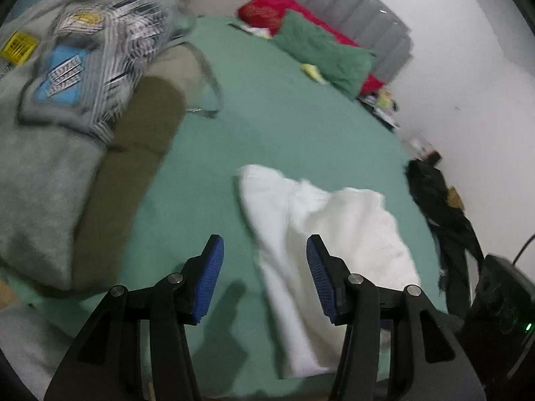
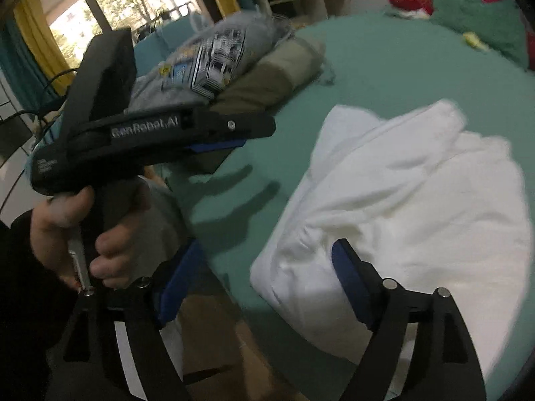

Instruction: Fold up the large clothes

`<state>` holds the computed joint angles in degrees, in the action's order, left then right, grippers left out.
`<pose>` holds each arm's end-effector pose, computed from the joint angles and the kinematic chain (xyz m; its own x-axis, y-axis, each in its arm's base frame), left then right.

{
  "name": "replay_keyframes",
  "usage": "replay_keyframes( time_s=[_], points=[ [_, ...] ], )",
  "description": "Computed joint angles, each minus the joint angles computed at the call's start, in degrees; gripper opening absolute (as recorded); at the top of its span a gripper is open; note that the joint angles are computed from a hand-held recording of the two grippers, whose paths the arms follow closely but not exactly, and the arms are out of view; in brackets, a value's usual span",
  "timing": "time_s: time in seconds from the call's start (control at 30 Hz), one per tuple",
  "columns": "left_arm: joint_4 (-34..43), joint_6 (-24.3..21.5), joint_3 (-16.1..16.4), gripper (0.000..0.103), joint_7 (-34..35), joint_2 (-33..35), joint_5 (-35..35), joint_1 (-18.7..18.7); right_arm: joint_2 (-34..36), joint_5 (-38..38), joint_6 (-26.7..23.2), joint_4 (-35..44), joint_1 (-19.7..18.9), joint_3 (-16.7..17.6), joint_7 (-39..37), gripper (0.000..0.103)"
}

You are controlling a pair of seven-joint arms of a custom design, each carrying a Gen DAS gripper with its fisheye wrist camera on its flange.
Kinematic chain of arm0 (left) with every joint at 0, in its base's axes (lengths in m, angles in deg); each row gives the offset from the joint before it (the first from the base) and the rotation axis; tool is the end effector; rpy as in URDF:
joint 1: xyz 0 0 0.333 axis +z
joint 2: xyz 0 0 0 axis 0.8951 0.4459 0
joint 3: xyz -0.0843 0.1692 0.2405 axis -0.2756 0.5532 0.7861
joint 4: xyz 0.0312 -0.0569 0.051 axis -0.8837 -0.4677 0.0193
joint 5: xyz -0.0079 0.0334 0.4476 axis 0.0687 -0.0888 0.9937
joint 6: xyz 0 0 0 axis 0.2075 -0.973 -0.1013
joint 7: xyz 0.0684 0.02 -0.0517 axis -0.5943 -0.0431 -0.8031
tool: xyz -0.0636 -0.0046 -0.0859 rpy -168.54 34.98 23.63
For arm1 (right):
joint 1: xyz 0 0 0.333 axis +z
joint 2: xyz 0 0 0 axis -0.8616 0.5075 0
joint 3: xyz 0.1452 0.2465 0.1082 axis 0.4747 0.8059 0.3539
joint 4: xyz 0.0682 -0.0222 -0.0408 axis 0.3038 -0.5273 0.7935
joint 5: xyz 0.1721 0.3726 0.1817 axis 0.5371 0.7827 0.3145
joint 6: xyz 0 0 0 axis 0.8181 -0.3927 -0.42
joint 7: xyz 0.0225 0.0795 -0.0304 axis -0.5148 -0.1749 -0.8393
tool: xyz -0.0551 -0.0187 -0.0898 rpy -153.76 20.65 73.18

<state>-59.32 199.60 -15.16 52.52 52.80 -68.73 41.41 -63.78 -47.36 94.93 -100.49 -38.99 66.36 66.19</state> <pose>0.5920 -0.4129 0.4684 -0.0884 -0.8657 0.4927 -0.7943 -0.2372 -0.5593 0.6023 0.3255 0.5085 0.5514 -0.7502 -0.3649 -0.7696 -0.2887 -0.5696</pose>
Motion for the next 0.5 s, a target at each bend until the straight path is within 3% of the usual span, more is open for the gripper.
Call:
replay_keyframes(
  time_s=[0.1, 0.13, 0.2, 0.23, 0.27, 0.33, 0.4, 0.43, 0.5],
  points=[
    [3.3, 1.9, -6.5, 0.055, 11.7, 2.4, -7.4, 3.6, -5.2, 3.8, 4.0, -4.7, -0.7, -0.8, -2.5, 0.082],
    [4.9, 2.1, -8.8, 0.060, 16.4, 3.5, -9.9, 4.6, -7.3, 4.8, 6.3, -6.8, -0.9, -1.4, -2.5, 0.082],
    [8.2, -0.9, -10.8, 0.064, 23.7, 5.2, -12.0, 4.7, -9.9, 3.9, 9.7, -9.6, -1.3, -2.7, 0.4, 0.083],
    [11.1, -3.6, -10.4, 0.064, 26.4, 7.2, -10.8, 3.4, -11.0, 2.3, 11.2, -11.2, -1.8, -3.4, 3.4, 0.084],
    [14.2, -7.1, -8.0, 0.064, 25.8, 9.0, -8.2, 0.7, -11.4, -0.2, 12.0, -12.2, -2.6, -4.0, 7.4, 0.084],
    [19.2, -13.8, -4.0, 0.064, 23.1, 12.3, -4.5, -3.3, -11.4, -6.2, 12.0, -13.7, -4.2, -4.7, 16.3, 0.084],
    [24.5, -22.5, 0.6, 0.064, 17.2, 15.8, 0.5, -7.0, -11.4, -5.0, 11.9, -15.1, -4.7, -5.9, 19.4, 0.084],
    [25.4, -24.9, 2.4, 0.064, 13.7, 16.5, 2.5, -8.0, -11.6, -2.9, 12.5, -16.3, -4.7, -6.5, 19.5, 0.084],
    [23.0, -23.6, 3.5, 0.064, 8.2, 15.1, 3.5, -7.5, -11.7, -0.6, 13.0, -17.6, -4.6, -7.0, 19.4, 0.084]
  ],
)
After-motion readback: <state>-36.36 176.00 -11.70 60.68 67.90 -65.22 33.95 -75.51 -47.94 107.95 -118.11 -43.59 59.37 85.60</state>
